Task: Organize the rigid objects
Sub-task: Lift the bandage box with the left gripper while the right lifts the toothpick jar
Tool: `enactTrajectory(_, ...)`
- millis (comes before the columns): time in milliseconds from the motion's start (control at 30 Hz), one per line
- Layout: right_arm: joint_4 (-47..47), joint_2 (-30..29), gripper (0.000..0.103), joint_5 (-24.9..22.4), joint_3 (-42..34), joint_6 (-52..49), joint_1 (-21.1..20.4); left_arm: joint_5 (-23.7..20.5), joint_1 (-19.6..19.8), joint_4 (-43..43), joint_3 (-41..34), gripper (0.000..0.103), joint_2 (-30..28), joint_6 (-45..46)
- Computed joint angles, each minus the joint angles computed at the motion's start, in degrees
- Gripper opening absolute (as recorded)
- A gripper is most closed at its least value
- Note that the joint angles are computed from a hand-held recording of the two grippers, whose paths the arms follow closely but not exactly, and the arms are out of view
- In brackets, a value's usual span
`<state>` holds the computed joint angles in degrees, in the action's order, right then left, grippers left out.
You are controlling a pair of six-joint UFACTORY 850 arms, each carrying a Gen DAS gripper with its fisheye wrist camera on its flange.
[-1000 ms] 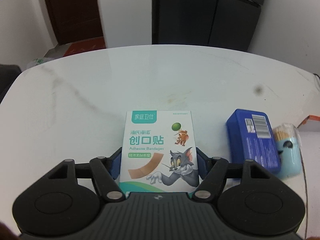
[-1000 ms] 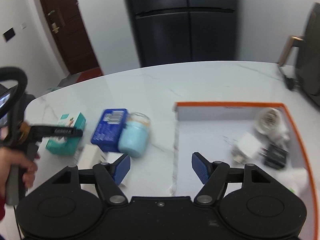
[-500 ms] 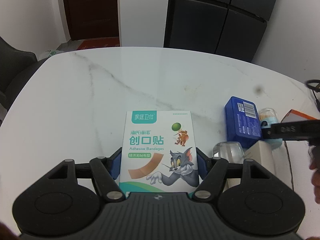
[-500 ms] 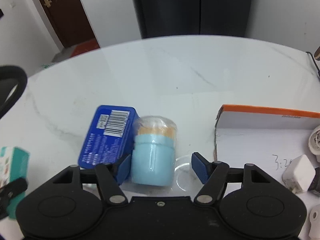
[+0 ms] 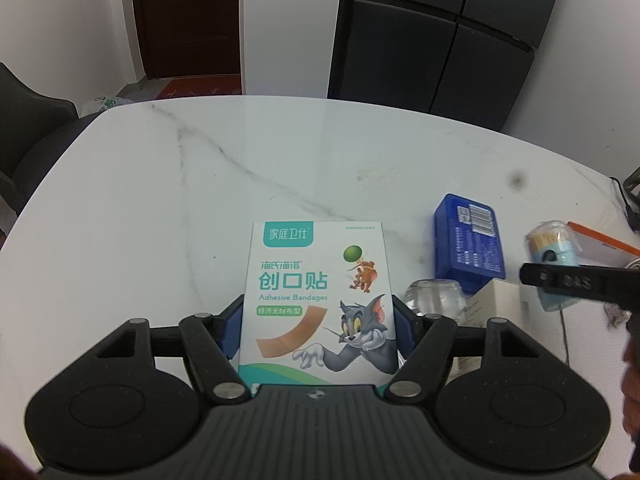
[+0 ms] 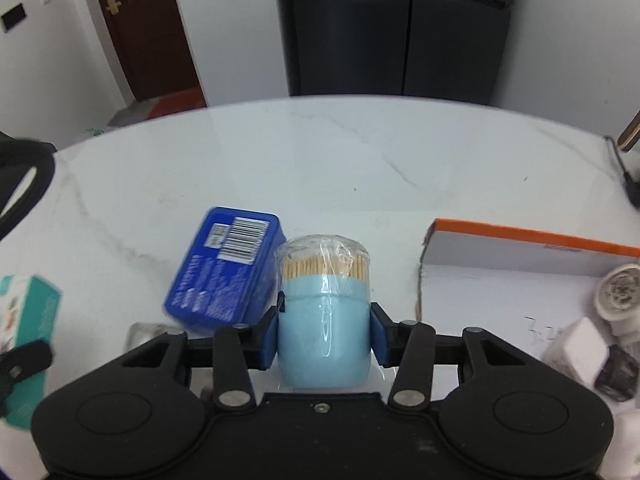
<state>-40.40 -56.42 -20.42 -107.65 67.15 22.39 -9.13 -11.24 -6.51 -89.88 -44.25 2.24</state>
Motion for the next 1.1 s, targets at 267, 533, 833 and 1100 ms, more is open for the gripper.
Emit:
enactTrajectory(267, -26.0, 13.1, 0.055, 5.7, 16.7, 26.5, 1.9, 1.7, -1.6, 9.9, 4.5, 0.071, 3.8, -10.8)
enactTrajectory(533, -37.8, 18.4, 0.055, 6.7, 22.9, 40.0, 3.8, 2.8, -3.3, 25.7, 10.0, 0.071, 8.2, -28.0)
enactTrajectory(833, -52.3, 24.0, 0.055, 5.9, 30.2, 54.7, 5.5, 4.0, -5.0, 52.7, 15.2, 0.071, 13.0, -56.0)
enactTrajectory(1100, -58.8, 27.4, 0.055, 4.5, 35.0, 61.4, 6.2, 4.3, -6.1, 64.8, 18.5, 0.071, 15.5, -69.7)
